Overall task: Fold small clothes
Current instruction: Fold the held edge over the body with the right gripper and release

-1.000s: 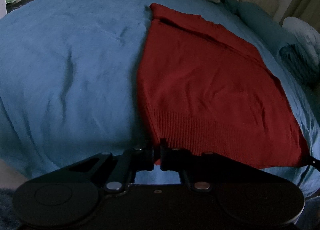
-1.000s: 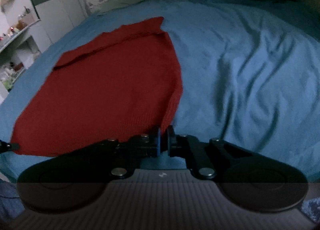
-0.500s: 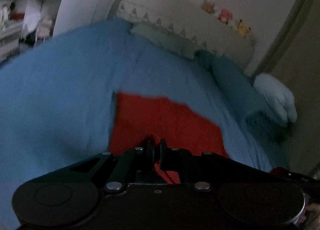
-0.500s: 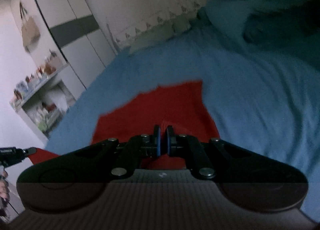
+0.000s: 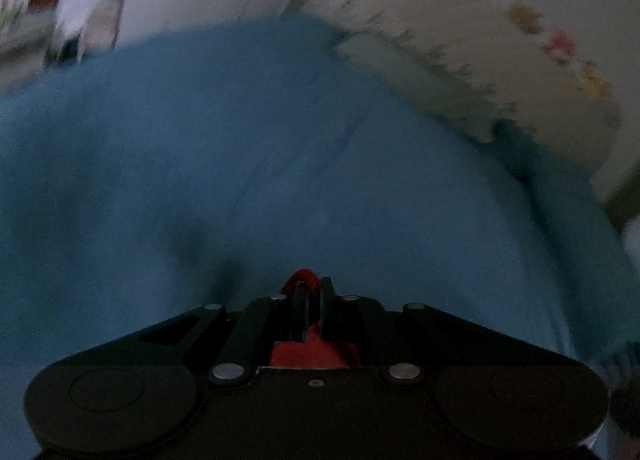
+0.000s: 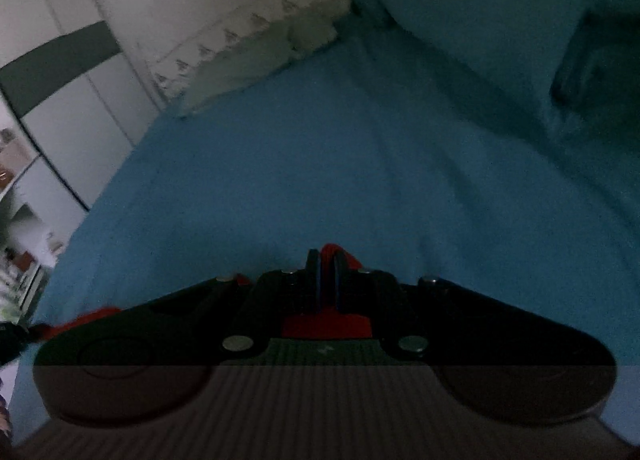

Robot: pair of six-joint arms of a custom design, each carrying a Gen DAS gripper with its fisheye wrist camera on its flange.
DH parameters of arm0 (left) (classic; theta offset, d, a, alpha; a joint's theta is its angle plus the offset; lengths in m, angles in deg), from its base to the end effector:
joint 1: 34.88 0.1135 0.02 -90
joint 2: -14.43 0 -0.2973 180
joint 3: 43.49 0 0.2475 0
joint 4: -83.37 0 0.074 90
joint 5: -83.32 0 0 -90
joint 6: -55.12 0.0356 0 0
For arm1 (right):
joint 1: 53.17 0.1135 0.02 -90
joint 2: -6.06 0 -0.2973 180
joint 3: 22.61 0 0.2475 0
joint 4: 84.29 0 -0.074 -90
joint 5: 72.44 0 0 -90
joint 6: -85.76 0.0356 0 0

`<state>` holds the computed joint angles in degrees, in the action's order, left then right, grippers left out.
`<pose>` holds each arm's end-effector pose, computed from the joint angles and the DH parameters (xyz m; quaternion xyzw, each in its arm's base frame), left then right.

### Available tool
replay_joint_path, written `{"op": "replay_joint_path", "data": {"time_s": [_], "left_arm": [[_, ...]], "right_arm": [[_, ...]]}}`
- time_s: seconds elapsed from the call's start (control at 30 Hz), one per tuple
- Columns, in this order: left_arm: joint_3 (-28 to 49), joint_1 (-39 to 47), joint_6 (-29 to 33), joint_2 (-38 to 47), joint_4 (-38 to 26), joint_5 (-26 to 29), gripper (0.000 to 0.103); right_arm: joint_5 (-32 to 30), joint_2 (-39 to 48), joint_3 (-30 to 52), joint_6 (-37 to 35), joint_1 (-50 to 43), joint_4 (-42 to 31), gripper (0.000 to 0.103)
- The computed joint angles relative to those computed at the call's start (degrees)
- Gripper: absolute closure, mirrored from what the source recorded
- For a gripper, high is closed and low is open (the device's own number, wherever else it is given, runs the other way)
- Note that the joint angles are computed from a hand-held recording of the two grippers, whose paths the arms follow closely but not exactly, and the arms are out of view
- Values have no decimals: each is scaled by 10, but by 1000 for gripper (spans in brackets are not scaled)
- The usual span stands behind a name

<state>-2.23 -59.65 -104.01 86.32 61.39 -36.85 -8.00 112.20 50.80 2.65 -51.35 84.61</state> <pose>0.1929 -0.0693 0.1867 -0.4225 0.8154 -0.0579 0.3914 0.3867 0.0277 0.1918 -0.0470 0.9001 0.2319 0.3658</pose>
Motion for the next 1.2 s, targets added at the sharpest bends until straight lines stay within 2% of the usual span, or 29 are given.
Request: {"op": "replay_joint_path", "data": {"time_s": [0.07,0.17,0.2,0.27,0.3,0.33,0.37,0.43,0.47,0.53,0.6,0.63,0.73,0.8,0.87,0.97,1.0,1.07,1.13,1.2], "left_arm": [[-21,41,8,65,87,28,99],[-34,72,50,122,159,40,99],[-35,69,58,125,166,33,97],[-40,43,58,107,160,-6,84],[-36,18,43,92,129,-41,54],[-25,-17,19,79,81,-91,26],[-12,-73,-24,65,10,-162,20],[19,-185,-113,63,-125,-248,17],[34,-239,-158,70,-186,-264,17],[53,-333,-215,90,-247,-259,16],[50,-401,-220,111,-223,-243,9],[50,-422,-216,127,-206,-228,8],[51,-472,-254,190,-179,-176,8],[45,-474,-260,221,-151,-127,8],[36,-484,-283,242,-146,-101,8],[19,-502,-287,233,-146,-94,8],[16,-473,-249,215,-140,-89,8],[30,-454,-246,188,-169,-84,9],[56,-482,-313,170,-261,-94,9],[121,-540,-406,188,-413,-119,8]], "right_arm": [[24,55,20,13,12,34,82],[26,111,38,39,15,94,81],[25,121,38,49,15,113,77],[24,130,32,55,15,144,56],[28,127,22,52,15,155,27],[39,115,-3,51,15,183,10],[41,97,-41,37,13,229,9],[45,51,-111,-28,14,285,7],[50,26,-145,-65,19,297,7],[35,-26,-217,-126,23,306,5],[-10,-67,-290,-160,17,322,2],[-24,-77,-315,-169,16,326,2],[-35,-83,-369,-203,21,327,2],[-13,-64,-381,-209,29,325,2],[3,-41,-385,-204,24,329,2],[-1,-20,-392,-191,3,347,3],[3,-17,-392,-185,-2,354,3],[1,-17,-390,-196,-25,348,4],[8,-58,-407,-214,-41,328,4],[2,-132,-421,-220,-64,285,4]]}}
